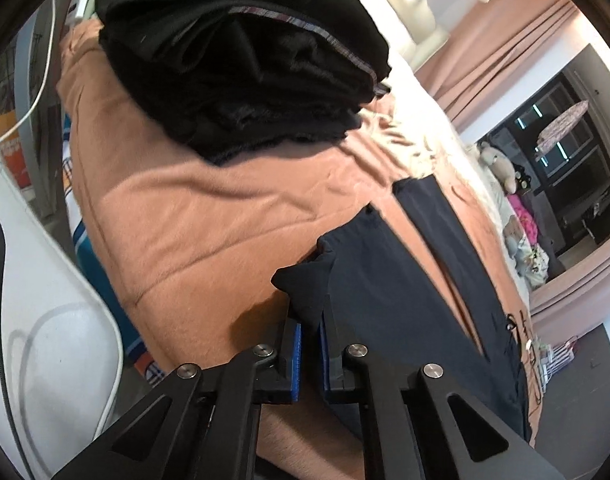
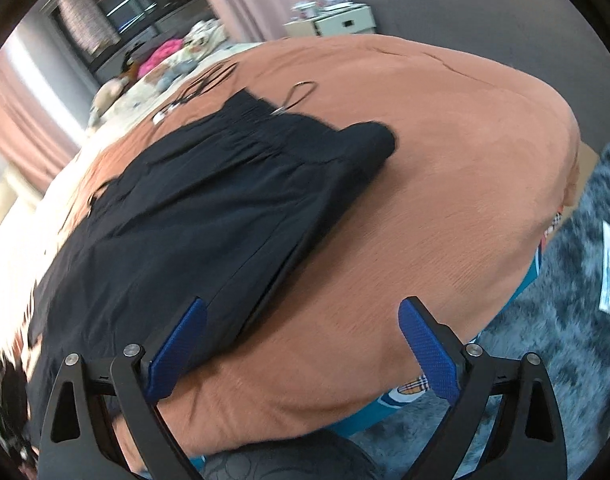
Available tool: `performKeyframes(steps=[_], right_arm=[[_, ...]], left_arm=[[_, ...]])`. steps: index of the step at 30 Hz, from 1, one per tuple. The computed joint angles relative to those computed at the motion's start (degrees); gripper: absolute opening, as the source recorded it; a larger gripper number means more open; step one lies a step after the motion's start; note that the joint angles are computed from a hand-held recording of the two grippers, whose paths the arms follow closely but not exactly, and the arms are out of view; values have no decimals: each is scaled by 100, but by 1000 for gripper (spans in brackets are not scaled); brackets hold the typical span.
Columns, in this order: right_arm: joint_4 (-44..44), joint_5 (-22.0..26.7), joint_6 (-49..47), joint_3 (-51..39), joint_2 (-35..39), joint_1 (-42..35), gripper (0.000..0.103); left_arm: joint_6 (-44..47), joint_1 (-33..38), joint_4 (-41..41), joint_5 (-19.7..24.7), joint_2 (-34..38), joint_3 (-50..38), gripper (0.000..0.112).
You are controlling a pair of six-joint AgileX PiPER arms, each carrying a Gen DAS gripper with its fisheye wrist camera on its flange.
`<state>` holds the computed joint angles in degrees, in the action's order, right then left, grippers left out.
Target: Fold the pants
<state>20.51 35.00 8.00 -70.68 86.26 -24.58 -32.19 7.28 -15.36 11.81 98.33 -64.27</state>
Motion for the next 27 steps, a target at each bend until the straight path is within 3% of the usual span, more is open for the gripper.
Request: performKeyframes(steps=[6, 12, 13, 14, 15, 17, 22, 27], right_arm=[[586, -12, -277, -156, 235, -305, 96], [597, 20, -146, -652, 727, -411, 75], [699, 60, -262, -728, 795, -469, 62], [772, 127, -326, -813, 857, -498, 36], [1000, 253, -522, -886, 923, -571, 23], [1686, 393, -1111, -833, 919, -804, 9], [2376, 448, -1793, -594, 518, -1171, 5], [2612, 621, -1896, -730, 330, -1414, 4]], left_arm=[[-1035, -34, 1092, 350, 61, -436, 6], [-1049, -11, 1155, 679, 179, -809, 6], [-1051, -21, 1167, 671, 181, -824, 6], [-1090, -33, 1226, 688, 185, -854, 6], [-1076, -39, 1231, 723, 182, -878, 6], [-918, -32, 1092, 735, 159, -900, 6], [-13, 70, 194, 528, -34, -868, 6], [-418, 90, 448, 553, -169, -1071, 6]])
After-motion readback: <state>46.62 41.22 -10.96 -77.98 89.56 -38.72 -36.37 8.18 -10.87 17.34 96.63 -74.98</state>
